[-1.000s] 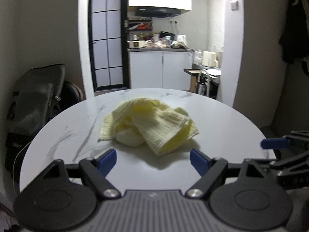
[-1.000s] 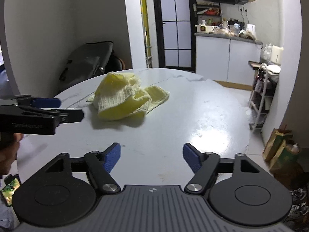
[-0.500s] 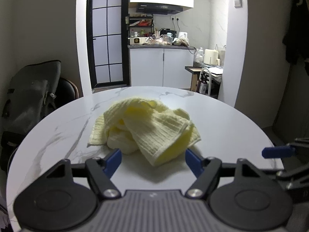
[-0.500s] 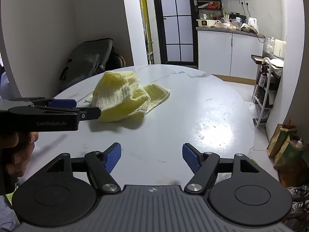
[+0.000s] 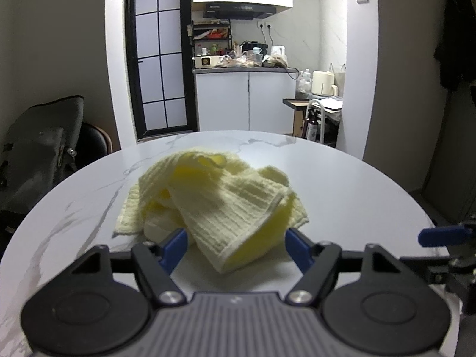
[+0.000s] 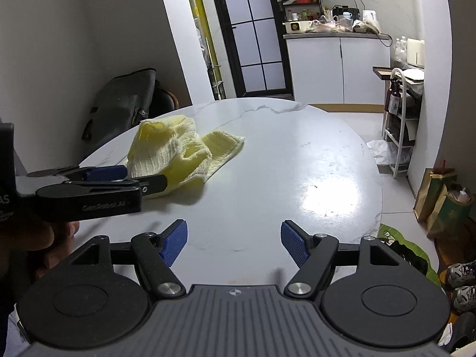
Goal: Fold towel
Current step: 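Lower the left gripper onto the towel and close it on a fold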
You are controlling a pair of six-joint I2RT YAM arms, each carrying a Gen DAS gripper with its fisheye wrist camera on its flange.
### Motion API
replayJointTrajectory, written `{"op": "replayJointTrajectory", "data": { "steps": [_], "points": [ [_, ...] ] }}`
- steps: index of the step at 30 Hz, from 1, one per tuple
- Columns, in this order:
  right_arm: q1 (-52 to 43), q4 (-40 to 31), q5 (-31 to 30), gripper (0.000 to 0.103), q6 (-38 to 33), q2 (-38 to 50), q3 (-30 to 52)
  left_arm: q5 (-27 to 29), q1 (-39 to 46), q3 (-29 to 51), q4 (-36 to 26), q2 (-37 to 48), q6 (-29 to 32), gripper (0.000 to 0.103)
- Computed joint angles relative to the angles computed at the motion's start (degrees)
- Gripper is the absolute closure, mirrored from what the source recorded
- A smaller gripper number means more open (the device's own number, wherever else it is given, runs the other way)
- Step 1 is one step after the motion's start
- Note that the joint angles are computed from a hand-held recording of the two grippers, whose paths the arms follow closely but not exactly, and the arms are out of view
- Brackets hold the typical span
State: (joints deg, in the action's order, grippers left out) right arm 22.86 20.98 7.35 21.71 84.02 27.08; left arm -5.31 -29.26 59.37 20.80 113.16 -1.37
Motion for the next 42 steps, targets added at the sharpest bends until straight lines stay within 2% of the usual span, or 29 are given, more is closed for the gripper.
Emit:
{"op": "replayJointTrajectory", "data": {
  "steps": [8, 17, 20, 22, 23, 36, 41, 42],
  "points": [
    [-0.98, 0.13, -1.9, 0.028, 0.02, -0.42, -0.41, -1.32, -1.68, 1.29, 1.88, 1.62, 0.49, 0.028],
    [-2.79, 0.69, -4.51, 0.028, 0.1, -1.44, -1.58, -4.03, -2.57, 4.57, -0.5, 3.88, -0.48, 0.047],
    [-3.04, 1.24, -4.89, 0.028, 0.35, -1.68, -1.99, -4.22, -2.55, 5.84, -2.19, 4.49, -0.26, 0.061],
    [-2.9, 1.62, -4.97, 0.028, 0.77, -1.65, -2.17, -3.6, -2.29, 6.49, -3.56, 4.49, -0.77, 0.077],
    [-2.77, 1.59, -4.89, 0.028, 0.78, -1.56, -2.07, -2.82, -2.01, 6.65, -4.08, 4.37, -1.1, 0.08],
    [-0.65, 0.66, -2.65, 0.028, 0.67, -0.62, -0.68, -0.18, 0.79, 3.98, -2.85, 1.78, -3.5, 0.09],
    [-0.1, 0.78, -2.08, 0.028, 0.64, -0.17, -0.33, 0.3, 0.39, 5.24, -3.22, 2.52, -3.08, 0.087],
    [0.04, 0.85, -1.88, 0.028, 0.71, -0.14, -0.33, 0.56, 0.18, 5.02, -2.63, 2.46, -2.83, 0.083]
  ]
}}
